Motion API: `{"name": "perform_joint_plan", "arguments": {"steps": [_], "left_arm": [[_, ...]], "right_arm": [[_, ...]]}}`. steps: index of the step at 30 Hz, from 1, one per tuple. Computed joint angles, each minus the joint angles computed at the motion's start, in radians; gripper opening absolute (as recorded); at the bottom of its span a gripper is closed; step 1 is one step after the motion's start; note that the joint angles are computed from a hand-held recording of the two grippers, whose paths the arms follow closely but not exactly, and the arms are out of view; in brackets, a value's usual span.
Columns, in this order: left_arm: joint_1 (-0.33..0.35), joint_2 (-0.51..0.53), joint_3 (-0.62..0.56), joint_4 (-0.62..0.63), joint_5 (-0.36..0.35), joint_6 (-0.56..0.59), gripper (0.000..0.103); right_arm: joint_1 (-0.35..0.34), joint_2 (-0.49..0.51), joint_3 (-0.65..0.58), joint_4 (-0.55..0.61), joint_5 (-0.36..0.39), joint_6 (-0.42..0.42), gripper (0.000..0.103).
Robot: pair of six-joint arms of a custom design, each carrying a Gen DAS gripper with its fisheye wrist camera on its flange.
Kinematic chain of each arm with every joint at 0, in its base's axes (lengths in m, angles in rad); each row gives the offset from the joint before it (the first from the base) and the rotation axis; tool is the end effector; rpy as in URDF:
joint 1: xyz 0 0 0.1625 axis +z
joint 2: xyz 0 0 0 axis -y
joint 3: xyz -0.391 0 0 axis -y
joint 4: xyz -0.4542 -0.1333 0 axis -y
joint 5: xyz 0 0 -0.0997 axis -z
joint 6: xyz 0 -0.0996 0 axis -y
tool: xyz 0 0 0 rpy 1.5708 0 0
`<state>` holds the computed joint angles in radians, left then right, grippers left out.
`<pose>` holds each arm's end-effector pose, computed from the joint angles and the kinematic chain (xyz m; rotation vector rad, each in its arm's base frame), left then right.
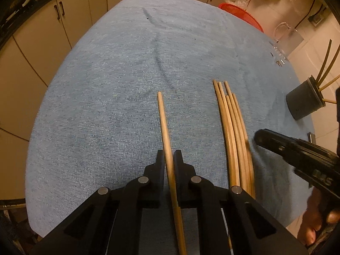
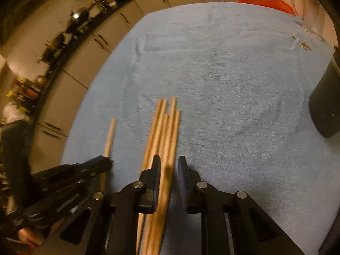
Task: Organize utensils
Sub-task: 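Grasp a chopstick with the left gripper while the right gripper grasps another, then lift both held chopsticks upright and carry them over the black cup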
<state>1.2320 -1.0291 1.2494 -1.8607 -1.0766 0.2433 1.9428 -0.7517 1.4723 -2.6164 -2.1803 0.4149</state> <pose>-0.0791 -0.7677 0.3177 0.7377 2.5439 -0.1240 0.3428 -0.6686 0.0843 -0.1906 -2.6079 0.7103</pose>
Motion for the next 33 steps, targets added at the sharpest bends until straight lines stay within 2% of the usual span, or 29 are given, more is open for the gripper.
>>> {"name": "perform_joint_plan", "arguments": {"steps": [2, 8, 9, 13, 16, 22, 24, 27, 29, 33], "left_arm": [[-0.001, 0.0, 0.005, -0.01, -0.002, 0.009, 0.01], [0.0, -0.013, 0.02, -0.022, -0.003, 0.022, 0.01], [0.0, -0.013, 0.019, -0.018, -0.006, 0.021, 0.01], [0.002, -0.009, 0.006, -0.002, -0.009, 0.023, 0.01], [-0.004, 0.001, -0.002, 0.004, 0.002, 0.025, 0.01], [-0.024, 0.013, 0.007, -0.025, 0.059, 0.054, 0.008], [-0.025, 0.01, 0.014, -0.035, 0.054, 0.059, 0.007], [-0.025, -0.011, 0.019, -0.063, 0.001, 0.068, 0.006], [-0.03, -0.033, 0.031, -0.098, -0.02, 0.084, 0.006], [-0.042, -0.075, 0.049, -0.152, -0.075, 0.099, 0.006]], "right_arm": [[-0.002, 0.011, -0.015, 0.027, -0.003, -0.001, 0.015], [0.009, 0.053, -0.067, 0.094, -0.108, -0.01, 0.014], [0.002, 0.046, -0.066, 0.116, -0.105, 0.002, 0.01], [-0.008, 0.02, -0.049, 0.142, -0.113, 0.008, 0.01], [-0.017, 0.013, -0.056, 0.166, -0.086, 0.015, 0.01], [-0.012, 0.038, -0.097, 0.207, -0.106, -0.016, 0.01], [-0.019, 0.028, -0.083, 0.181, -0.081, -0.015, 0.009], [-0.021, -0.004, -0.033, 0.083, -0.05, -0.023, 0.008], [-0.012, -0.02, -0.006, 0.001, -0.026, -0.052, 0.008], [0.027, -0.05, 0.051, -0.197, -0.028, -0.166, 0.008]]}}
